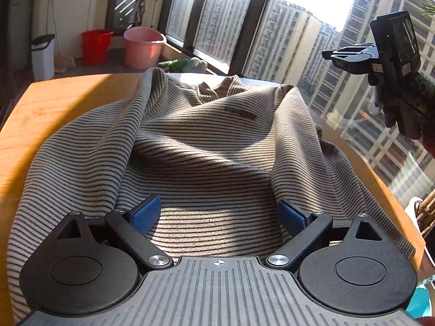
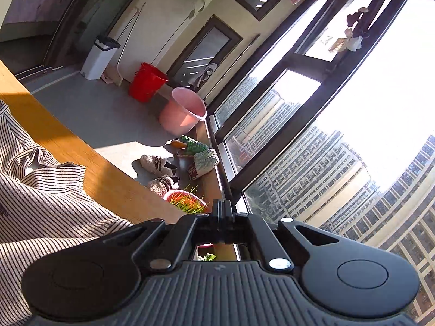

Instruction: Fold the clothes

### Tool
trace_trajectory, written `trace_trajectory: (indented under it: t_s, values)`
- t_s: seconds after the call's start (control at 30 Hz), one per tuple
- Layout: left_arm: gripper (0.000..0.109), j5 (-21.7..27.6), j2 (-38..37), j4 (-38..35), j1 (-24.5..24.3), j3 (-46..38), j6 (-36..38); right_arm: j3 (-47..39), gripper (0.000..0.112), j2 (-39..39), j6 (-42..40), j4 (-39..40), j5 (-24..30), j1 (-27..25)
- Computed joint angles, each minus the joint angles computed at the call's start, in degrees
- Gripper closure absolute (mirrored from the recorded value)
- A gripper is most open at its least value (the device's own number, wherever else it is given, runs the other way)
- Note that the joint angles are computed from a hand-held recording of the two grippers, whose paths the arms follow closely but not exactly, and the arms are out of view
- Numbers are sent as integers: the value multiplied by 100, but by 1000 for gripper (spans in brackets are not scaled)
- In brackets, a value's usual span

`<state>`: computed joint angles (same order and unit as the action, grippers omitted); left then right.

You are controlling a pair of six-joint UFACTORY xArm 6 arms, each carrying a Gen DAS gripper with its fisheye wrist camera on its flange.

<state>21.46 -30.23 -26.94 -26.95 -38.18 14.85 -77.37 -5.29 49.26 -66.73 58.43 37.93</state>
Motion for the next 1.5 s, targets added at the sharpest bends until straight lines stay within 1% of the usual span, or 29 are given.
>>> trace_trajectory:
  t_s: [0.03, 0.1, 0.13, 0.2, 0.3, 0.33, 0.4, 0.43, 0.5, 0.57, 0.63, 0.67, 0.7, 0.73, 0.77, 0.87, 0.9, 0.97, 1.0, 1.07, 1.13, 1.17, 1.23, 1.3, 1.33, 1.37, 1.43, 1.47, 1.5]
  values:
    - [12, 72, -35, 112, 28, -13, -113, 128, 112, -128, 154, 201, -221, -98]
    - [12, 345, -118, 475, 90, -102, -394, 675, 111, -591, 439, 851, -1088, -364]
    - [12, 534, -135, 404, 127, -195, -355, 875, 110, -750, 486, 1190, -1478, -469]
    - [12, 737, -191, -276, 186, -388, 233, 1311, 105, -1019, 475, 1912, -2354, -670]
    - [12, -31, -4, -287, 80, -685, 592, 1908, 90, -1222, 394, 2959, -3546, -782]
    - [12, -342, 192, 19, 62, -841, 485, 2136, 86, -1247, 205, 3438, -3988, -783]
    - [12, -621, 770, 1121, 156, -1274, -196, 2329, 78, -1193, -44, 3847, -4344, -709]
    - [12, -675, 1166, 1720, 233, -1585, -546, 2356, 73, -1168, -16, 3776, -4351, -642]
    - [12, -624, 1938, 2902, 386, -2303, -1247, 2362, 72, -1102, 117, 3516, -4351, -618]
    - [14, -252, 2555, 3399, 438, -2933, -1637, 2396, 70, -1071, 342, 3345, -4507, -622]
    - [30, 133, 3025, 3040, 429, -3419, -1313, 2518, 62, -1080, 201, 3527, -4797, -636]
    - [57, 271, 3180, 2989, 424, -3589, -1195, 2589, 60, -1080, -32, 3758, -4959, -619]
    - [68, 385, 3331, 3059, 411, -3744, -1186, 2661, 57, -1079, -306, 4032, -5118, -593]
    - [74, 342, 3414, 3350, 415, -3807, -1335, 2672, 55, -1045, -579, 4205, -5134, -529]
    - [93, 258, 3484, 3717, 424, -3846, -1546, 2667, 54, -1016, -829, 4304, -5066, -460]
    - [94, 155, 3677, 4354, 602, -4127, -2083, 2540, 54, -868, -908, 3978, -4620, -303]
    - [109, 103, 3773, 4928, 731, -4269, -2582, 2538, 53, -868, -874, 3926, -4602, -294]
    - [108, 145, 3920, 5700, 984, -4539, -3334, 2545, 52, -877, -821, 3857, -4594, -283]
    - [108, 211, 3967, 5726, 1096, -4639, -3506, 2549, 51, -881, -795, 3824, -4591, -278]
    - [105, 303, 4078, 5061, 1351, -4874, -3171, 2568, 51, -895, -776, 3825, -4609, -279]
    - [87, 260, 3803, 3861, 1473, -4586, -2737, 2556, 51, -895, -689, 3756, -4598, -262]
    - [66, 211, 3623, 3262, 1471, -4372, -2326, 2508, 51, -860, -658, 3717, -4566, -257]
    - [45, 225, 3274, 2063, 1406, -3983, -1281, 2390, 51, -787, -571, 3610, -4462, -239]
    - [31, 502, 3147, 967, 1281, -3858, -189, 2258, 50, -703, -431, 3446, -4329, -201]
    - [23, 588, 3129, 709, 1209, -3814, 111, 2192, 47, -654, -359, 3361, -4270, -178]
    - [21, 642, 3150, 692, 1112, -3769, 264, 2126, 46, -605, -291, 3280, -4210, -155]
    - [28, 502, 3202, 1374, 931, -3595, -6, 2061, 43, -579, -199, 3092, -4058, -92]
    - [67, 475, 3228, 1745, 865, -3529, -198, 2058, 43, -591, -146, 3026, -4007, -69]
    - [85, 485, 3202, 1877, 816, -3456, -215, 2056, 43, -603, -96, 2962, -3956, -44]
